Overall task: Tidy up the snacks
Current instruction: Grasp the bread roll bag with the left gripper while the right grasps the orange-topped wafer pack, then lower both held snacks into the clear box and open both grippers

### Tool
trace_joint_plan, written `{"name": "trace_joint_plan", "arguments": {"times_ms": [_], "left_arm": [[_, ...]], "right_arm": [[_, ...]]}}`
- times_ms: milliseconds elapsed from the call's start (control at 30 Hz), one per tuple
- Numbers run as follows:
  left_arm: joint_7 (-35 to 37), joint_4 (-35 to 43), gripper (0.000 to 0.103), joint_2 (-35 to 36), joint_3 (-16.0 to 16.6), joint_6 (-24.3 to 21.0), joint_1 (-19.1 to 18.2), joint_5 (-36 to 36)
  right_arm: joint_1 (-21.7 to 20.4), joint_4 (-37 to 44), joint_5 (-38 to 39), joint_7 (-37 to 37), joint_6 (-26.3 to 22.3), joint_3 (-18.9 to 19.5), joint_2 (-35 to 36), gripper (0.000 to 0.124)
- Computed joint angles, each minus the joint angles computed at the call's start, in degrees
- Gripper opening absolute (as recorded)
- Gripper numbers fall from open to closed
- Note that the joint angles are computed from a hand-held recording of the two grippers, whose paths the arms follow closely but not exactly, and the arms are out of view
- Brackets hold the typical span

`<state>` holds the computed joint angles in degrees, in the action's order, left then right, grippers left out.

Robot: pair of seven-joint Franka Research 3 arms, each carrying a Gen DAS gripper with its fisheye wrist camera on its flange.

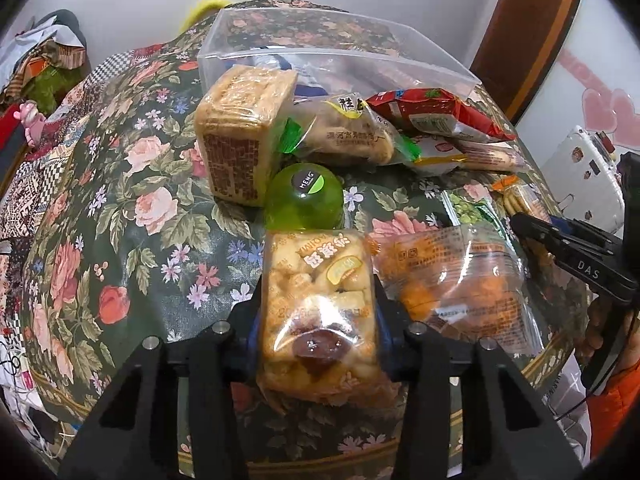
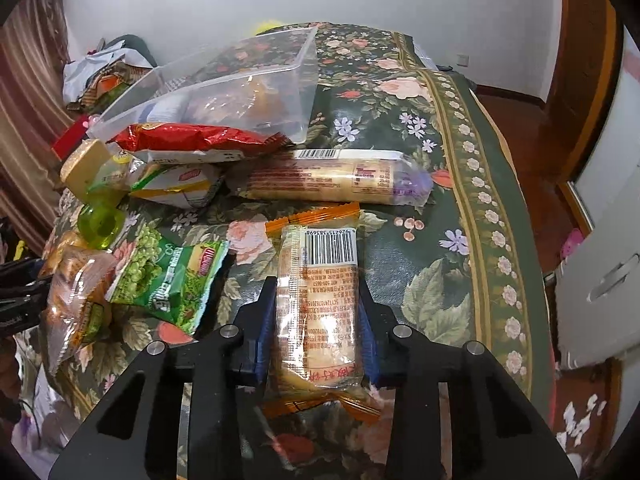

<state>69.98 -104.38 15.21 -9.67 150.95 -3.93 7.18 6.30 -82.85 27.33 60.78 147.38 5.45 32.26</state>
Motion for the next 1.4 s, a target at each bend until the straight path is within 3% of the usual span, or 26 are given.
{"name": "trace_joint_plan", "arguments": {"times_ms": [367,633,1133,1400], "left_arm": [[1.3,-2.9,0.044,-4.3,-0.1,3.9,0.2,-0.8],[1.4,-0.4,0.044,-5.1,0.1,6.5,0.2,-0.7],[1.5,15.5,0.044,3.4,0.4,6.6,0.9,0.0],[0.9,27.8,0.044,11.3,1.8,1.8,-0.1,3.4]], "right_arm": [[-1.7,-4.0,6.5,-4.4,3.3,2.2,-5.1,0.032],[-1.7,0.0,10.7,-9.5,5.2,3.6,-5.0,0.032],[0.0,12.6,12.7,-12.2,4.7,5.7,1.1,0.032],[2.6,27.0,7.4,-6.4,0.7,4.6,9.9,0.032]]}}
